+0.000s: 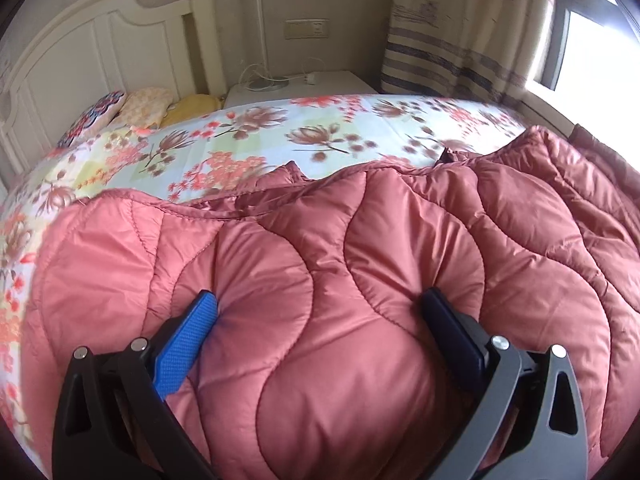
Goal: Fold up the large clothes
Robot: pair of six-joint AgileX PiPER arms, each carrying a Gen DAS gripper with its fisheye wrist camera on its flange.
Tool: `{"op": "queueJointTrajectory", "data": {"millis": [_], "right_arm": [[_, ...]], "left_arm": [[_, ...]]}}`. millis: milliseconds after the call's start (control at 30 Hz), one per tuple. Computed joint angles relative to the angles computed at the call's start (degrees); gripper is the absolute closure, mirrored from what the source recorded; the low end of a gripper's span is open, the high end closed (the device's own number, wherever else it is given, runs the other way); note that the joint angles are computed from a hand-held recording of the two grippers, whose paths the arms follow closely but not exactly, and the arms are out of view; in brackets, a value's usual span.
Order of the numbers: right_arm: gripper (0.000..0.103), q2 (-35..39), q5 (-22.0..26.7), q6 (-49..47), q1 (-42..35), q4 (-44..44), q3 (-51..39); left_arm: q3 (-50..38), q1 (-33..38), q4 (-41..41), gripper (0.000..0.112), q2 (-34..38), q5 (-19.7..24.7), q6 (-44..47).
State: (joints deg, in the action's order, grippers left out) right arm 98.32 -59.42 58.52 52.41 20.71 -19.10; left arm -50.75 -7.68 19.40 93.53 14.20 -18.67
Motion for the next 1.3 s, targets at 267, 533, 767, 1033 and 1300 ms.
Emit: {"op": "queueJointTrajectory", "data": {"millis": [267,533,767,1033,1300], "right_arm": [[0.069,-16.7,2.0,-20.7,13.5,19.1,9.3],[0.069,-20.8,1.4,-49.7,27.6,41.6,2.2],[0.069,-15.3,-3.4,-70.2,34.2,56.7,-11.1],[0.068,-11.3,-6.8,-83.3,37.1,65.5,-19.7],[0.068,-4.0,-8.1,-96.9,38.8,70.0,-31.7]], "left_arm": [[-8.3,-19.4,39.1,0.011,4.0,18.1,-41.6],[-6.6,-19.6,48.8,0.011,9.0,17.0,-56.3],[-1.8,-20.8,60.3,0.011,4.8,19.0,-70.5],[11.2,-20.1,52.4,0.011,-19.2,17.9,-54.5],[27.7,-25.7,70.9,0.011,-19.0,13.0,-78.9]]}}
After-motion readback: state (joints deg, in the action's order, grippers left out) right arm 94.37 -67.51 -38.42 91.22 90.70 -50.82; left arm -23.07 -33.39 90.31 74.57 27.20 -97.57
